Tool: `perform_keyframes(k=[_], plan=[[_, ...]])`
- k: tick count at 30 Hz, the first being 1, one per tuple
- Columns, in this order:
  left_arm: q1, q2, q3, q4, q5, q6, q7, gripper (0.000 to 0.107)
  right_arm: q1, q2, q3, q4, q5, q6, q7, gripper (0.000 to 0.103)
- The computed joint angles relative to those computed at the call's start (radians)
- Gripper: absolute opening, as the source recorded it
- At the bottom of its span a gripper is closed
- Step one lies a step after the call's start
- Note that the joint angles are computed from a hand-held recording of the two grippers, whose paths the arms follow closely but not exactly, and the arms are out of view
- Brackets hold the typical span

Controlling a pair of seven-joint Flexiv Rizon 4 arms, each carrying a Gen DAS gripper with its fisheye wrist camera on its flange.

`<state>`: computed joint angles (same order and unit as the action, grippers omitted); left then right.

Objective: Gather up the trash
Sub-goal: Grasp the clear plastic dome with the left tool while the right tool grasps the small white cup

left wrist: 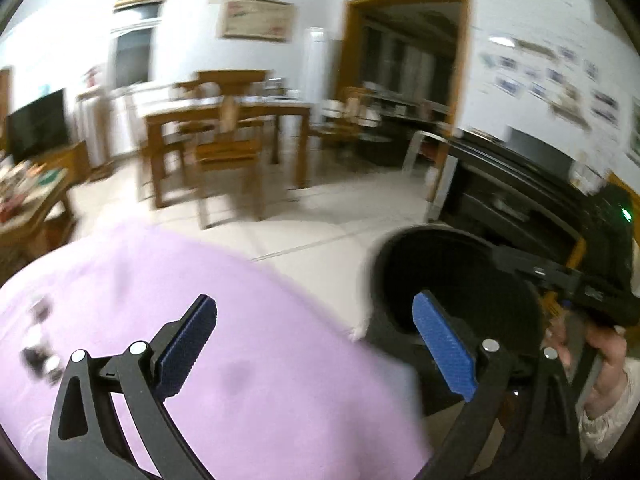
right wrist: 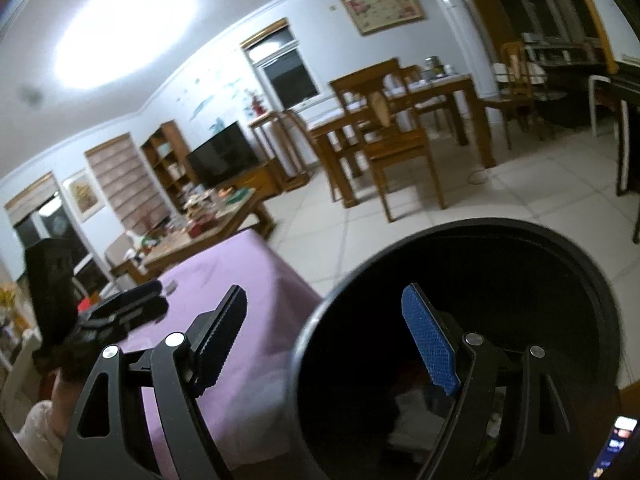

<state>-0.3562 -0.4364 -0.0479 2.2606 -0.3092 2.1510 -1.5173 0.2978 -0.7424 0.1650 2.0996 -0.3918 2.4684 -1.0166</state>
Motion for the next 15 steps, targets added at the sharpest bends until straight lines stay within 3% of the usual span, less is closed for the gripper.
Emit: perform_keyframes(k=[3,8,11,15], plan=[[-0.029,0.036,0.089,0.084,-0.135,0.035,0.016,0.098,0.017,-0.007,0.011,-0.037,-0.041,-0.038,0.006,0.079],[-0.015,0.073,0.148,0.16,-0.348,0.016,0.09,0.097,0.043,-0.014,0.036,-0.111,-0.143,-0.132,0.024,0.079],[0.054,0.088,0.146,0.172,-0.373,-0.055,0.106,0.096,0.055,-0.019,0.058,-0.151,-0.208,-0.188,0.038,0.079],[0.176,0.098,0.122,0.165,-0.256,-0.156,0.058,0.077,0.074,-0.035,0.086,-0.223,-0.299,-0.275,0.058,0.079]])
